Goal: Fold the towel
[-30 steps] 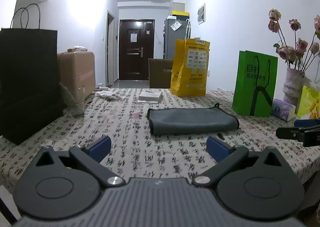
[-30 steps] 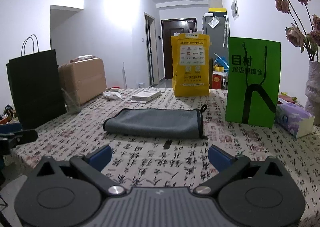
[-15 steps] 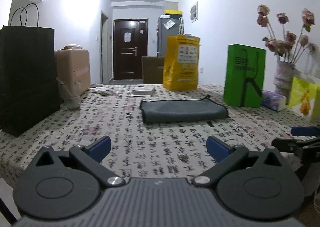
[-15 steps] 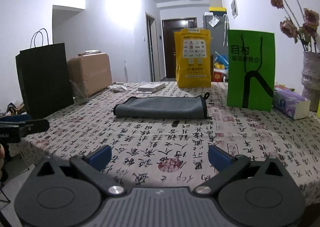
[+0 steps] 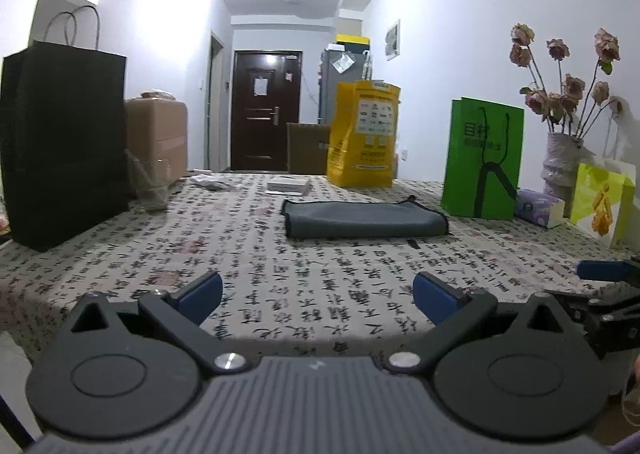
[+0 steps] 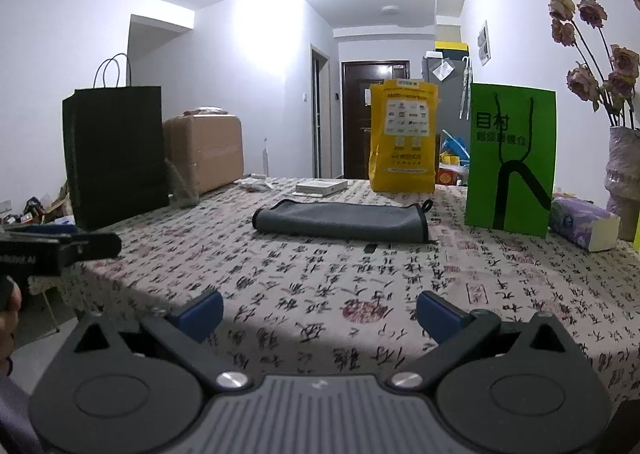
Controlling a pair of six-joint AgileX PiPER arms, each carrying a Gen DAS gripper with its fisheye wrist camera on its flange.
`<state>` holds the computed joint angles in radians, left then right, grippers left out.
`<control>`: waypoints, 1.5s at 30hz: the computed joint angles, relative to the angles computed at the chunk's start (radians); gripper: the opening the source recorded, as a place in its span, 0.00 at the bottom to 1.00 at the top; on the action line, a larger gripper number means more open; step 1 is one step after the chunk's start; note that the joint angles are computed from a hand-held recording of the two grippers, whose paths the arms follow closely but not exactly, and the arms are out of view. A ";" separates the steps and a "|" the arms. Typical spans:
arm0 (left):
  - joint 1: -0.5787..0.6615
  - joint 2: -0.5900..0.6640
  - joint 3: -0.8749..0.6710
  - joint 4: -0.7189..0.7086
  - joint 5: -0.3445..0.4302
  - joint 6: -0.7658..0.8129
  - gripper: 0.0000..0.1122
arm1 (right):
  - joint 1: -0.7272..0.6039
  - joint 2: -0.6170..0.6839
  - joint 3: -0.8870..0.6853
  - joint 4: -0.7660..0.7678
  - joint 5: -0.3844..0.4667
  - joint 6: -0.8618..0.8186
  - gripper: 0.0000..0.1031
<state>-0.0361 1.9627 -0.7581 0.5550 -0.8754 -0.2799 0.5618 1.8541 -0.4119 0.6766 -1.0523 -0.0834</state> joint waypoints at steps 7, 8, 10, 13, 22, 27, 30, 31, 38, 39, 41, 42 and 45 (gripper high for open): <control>0.013 -0.005 0.017 -0.010 -0.005 -0.023 0.92 | 0.079 0.011 0.024 0.062 -0.051 0.026 1.00; 0.010 -0.005 0.025 -0.020 -0.014 -0.003 0.92 | 0.086 0.013 0.028 0.066 -0.061 0.030 1.00; 0.012 -0.006 0.045 -0.025 -0.043 0.025 0.92 | 0.109 0.018 0.036 0.095 -0.089 0.043 1.00; 0.015 -0.008 0.070 -0.025 -0.077 0.046 0.92 | 0.120 0.023 0.047 0.112 -0.104 0.073 1.00; 0.006 -0.007 0.101 -0.050 -0.118 0.103 0.92 | 0.114 0.031 0.047 0.105 -0.108 0.083 1.00; 0.008 -0.009 0.100 -0.049 -0.118 0.103 0.92 | 0.109 0.032 0.048 0.099 -0.108 0.090 1.00; 0.009 -0.009 0.100 -0.047 -0.119 0.103 0.92 | 0.111 0.033 0.045 0.098 -0.105 0.089 1.00; 0.009 -0.008 0.099 -0.046 -0.119 0.103 0.92 | 0.109 0.033 0.045 0.095 -0.104 0.088 1.00; 0.009 -0.006 0.099 -0.047 -0.120 0.106 0.92 | 0.111 0.038 0.046 0.090 -0.104 0.097 1.00; 0.009 -0.006 0.098 -0.046 -0.119 0.104 0.92 | 0.112 0.038 0.046 0.090 -0.105 0.096 1.00; 0.009 -0.006 0.098 -0.046 -0.119 0.104 0.92 | 0.112 0.040 0.044 0.088 -0.104 0.095 1.00; 0.009 -0.006 0.098 -0.046 -0.119 0.104 0.92 | 0.113 0.040 0.042 0.090 -0.103 0.094 1.00; 0.009 -0.006 0.098 -0.046 -0.119 0.104 0.92 | 0.109 0.041 0.040 0.087 -0.100 0.096 1.00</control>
<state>-0.0275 1.9572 -0.6598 0.5091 -0.9942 -0.1756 0.6707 1.8950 -0.3716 0.7640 -1.1520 0.0122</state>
